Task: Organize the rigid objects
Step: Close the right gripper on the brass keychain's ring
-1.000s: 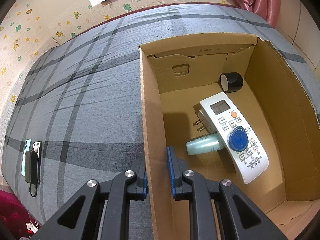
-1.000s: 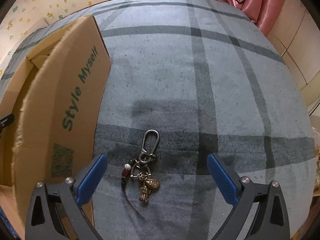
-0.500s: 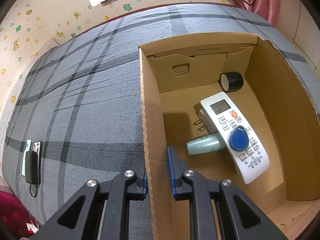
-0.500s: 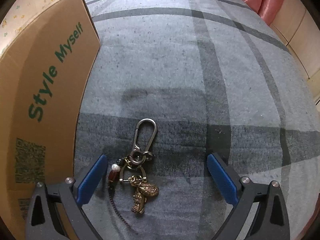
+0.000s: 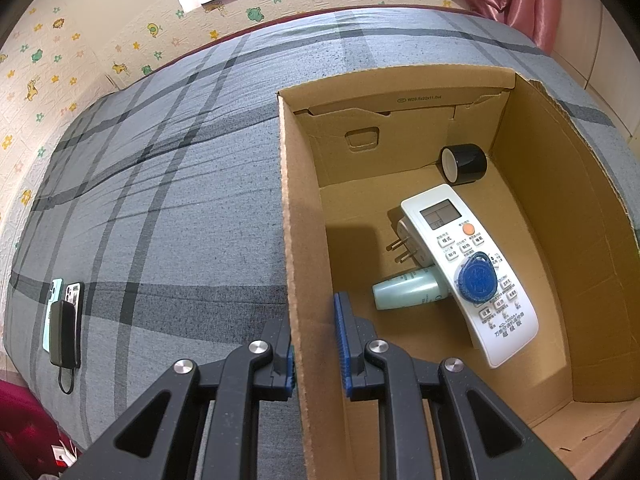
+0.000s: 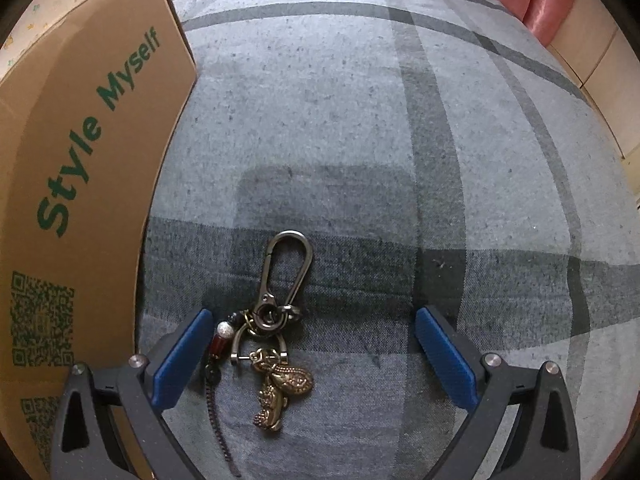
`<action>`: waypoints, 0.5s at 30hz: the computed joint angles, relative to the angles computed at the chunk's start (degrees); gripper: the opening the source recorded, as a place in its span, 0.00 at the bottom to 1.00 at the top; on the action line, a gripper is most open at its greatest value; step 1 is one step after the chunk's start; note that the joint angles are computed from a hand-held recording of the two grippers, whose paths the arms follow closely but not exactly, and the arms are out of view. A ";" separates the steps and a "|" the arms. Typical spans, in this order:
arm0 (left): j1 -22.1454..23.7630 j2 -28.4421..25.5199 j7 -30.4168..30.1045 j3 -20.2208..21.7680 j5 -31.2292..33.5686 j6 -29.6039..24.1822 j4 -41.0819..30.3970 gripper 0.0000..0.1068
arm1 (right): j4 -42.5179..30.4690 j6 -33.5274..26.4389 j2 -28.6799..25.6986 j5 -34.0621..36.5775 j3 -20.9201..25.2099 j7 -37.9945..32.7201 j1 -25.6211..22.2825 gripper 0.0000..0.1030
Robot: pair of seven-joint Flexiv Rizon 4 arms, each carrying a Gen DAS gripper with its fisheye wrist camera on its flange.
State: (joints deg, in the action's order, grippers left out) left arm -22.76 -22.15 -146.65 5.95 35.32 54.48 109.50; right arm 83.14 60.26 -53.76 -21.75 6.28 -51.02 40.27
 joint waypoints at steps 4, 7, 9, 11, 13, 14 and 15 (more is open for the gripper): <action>0.06 -0.02 -0.01 -0.02 -0.02 0.02 0.01 0.16 | -0.12 -0.49 0.23 -0.29 -0.38 0.52 0.52 1.00; 0.01 0.03 -0.09 -0.03 0.01 0.03 0.00 0.16 | 0.80 0.45 0.83 -1.03 -0.95 1.25 1.16 0.82; -0.08 -0.03 -0.04 -0.04 0.10 -0.35 -0.18 0.16 | 1.86 1.57 1.67 -1.69 -1.45 2.03 1.65 0.56; 0.04 0.02 -0.01 -0.06 0.02 -0.24 -0.06 0.16 | 2.02 1.65 2.13 -1.09 -0.46 1.90 0.98 0.27; 0.08 0.07 -0.04 -0.06 0.03 -0.13 0.02 0.16 | 2.57 2.38 2.67 -0.61 -0.16 2.42 0.60 0.13; 0.04 0.05 -0.03 -0.08 0.04 -0.24 -0.05 0.16 | 2.73 2.56 2.82 -0.56 -0.07 2.41 0.49 0.13; 0.07 0.08 -0.06 -0.09 -0.01 -0.17 0.00 0.16 | 2.79 2.51 2.93 -0.60 -0.01 2.27 0.44 0.13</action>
